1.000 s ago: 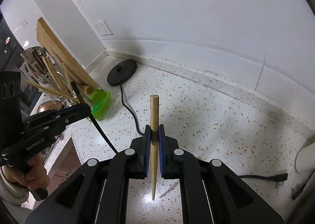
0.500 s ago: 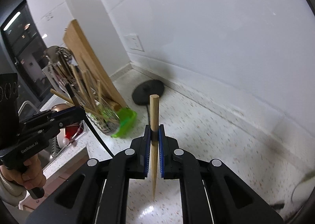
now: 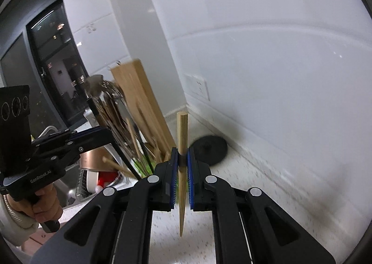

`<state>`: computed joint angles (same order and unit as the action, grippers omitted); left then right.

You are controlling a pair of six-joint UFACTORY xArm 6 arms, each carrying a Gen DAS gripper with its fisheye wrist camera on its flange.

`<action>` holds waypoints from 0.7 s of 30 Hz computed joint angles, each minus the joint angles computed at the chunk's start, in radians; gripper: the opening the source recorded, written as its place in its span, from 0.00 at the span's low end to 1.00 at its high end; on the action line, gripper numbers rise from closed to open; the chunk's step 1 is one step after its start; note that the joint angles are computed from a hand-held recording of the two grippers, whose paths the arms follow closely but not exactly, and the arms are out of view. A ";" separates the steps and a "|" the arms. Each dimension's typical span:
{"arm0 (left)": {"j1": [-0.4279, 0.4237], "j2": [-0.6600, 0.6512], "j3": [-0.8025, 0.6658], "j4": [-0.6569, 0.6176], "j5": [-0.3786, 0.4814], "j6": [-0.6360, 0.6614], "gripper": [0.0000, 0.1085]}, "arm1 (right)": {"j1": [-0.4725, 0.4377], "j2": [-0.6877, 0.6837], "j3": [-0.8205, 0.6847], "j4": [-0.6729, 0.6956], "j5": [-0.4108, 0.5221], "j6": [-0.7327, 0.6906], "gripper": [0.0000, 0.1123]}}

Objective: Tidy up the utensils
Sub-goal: 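Lift the chopstick with the right tool and carry it to the wire holder, then lower the chopstick into the wire holder and open the right tool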

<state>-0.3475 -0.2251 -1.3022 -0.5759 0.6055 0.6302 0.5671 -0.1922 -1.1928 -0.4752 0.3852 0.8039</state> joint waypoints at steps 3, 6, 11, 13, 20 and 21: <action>0.029 0.009 -0.034 -0.019 0.008 0.026 0.05 | 0.016 0.045 -0.068 -0.003 -0.001 -0.017 0.04; 0.055 0.018 -0.060 -0.042 0.017 0.038 0.05 | 0.027 0.088 -0.133 0.001 0.001 -0.040 0.04; 0.080 0.058 -0.121 -0.063 0.019 0.059 0.05 | 0.033 0.156 -0.232 0.007 -0.006 -0.068 0.04; 0.085 0.078 -0.138 -0.071 0.014 0.064 0.05 | 0.034 0.181 -0.264 0.000 -0.013 -0.066 0.04; 0.108 0.130 -0.155 -0.097 0.001 0.100 0.05 | 0.032 0.268 -0.361 -0.062 -0.023 -0.015 0.04; 0.109 0.132 -0.152 -0.095 -0.001 0.103 0.05 | 0.032 0.280 -0.370 -0.075 -0.019 0.000 0.04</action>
